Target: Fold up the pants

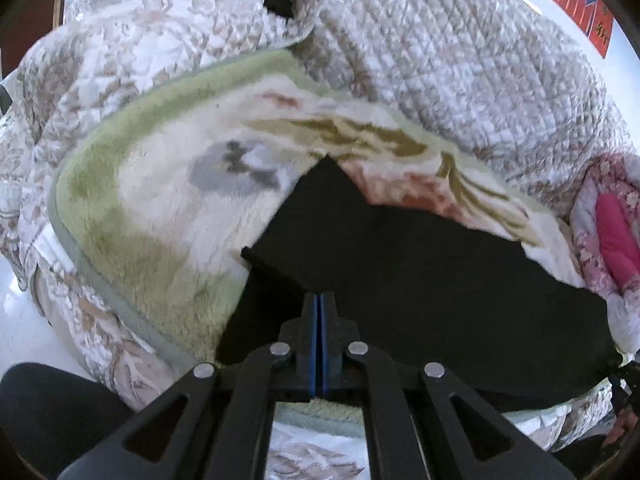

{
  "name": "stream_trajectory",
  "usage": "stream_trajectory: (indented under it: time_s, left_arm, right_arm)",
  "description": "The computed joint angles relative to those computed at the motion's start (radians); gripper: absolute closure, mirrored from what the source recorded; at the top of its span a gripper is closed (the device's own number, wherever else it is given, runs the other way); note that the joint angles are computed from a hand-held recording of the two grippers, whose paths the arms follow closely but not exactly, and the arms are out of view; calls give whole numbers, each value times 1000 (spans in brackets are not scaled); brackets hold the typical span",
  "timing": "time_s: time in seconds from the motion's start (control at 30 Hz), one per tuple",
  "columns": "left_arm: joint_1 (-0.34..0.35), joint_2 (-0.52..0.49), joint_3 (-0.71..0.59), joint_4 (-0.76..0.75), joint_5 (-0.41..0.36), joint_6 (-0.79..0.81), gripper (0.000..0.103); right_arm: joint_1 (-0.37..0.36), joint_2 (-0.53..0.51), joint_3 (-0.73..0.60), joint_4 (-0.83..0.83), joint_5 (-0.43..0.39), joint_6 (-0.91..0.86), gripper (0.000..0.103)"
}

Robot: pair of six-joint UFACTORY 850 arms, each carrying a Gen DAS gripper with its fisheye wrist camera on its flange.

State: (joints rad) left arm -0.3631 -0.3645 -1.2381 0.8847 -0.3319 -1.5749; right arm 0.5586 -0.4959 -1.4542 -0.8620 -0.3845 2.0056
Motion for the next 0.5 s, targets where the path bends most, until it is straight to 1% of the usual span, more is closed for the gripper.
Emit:
stream_trajectory:
  time_s: [0.03,0.07,0.1,0.2,0.23,0.27,0.3,0.37,0.4,0.47,0.5]
  left_arm:
    - [-1,3,3,-10,-10,4,100]
    - [-6,8,5,8,-30,-14,100]
    - [-13,13,5,40,-69,-46,100]
    - [-26,44,20,173,-162,-178,100]
    - [-29,52,22,216,-182,-209,100]
    - [-31,58,22,256,-192,-237,100]
    - [-30,60,18,285,-182,-253,100]
    - [-22,52,-3,290,-124,-226,99]
    - [-18,39,-25,259,-87,-178,99]
    - [-9,-4,-84,170,-15,-44,97]
    - [-11,-31,-119,125,-10,27,95]
  right_arm:
    - [4,4,-2,12,-23,-10,85]
    - [11,9,-7,11,-66,-13,85]
    - [18,16,-8,-10,-103,-2,85]
    - [49,35,-13,-139,-207,61,85]
    - [57,32,-23,-178,-226,63,83]
    - [61,25,-36,-214,-224,46,77]
    - [62,11,-56,-227,-207,8,75]
    - [60,-28,-107,-193,-170,-100,72]
    - [59,-47,-129,-176,-155,-152,72]
    - [49,-99,-193,-60,-127,-318,72]
    - [45,-121,-221,4,-122,-393,72]
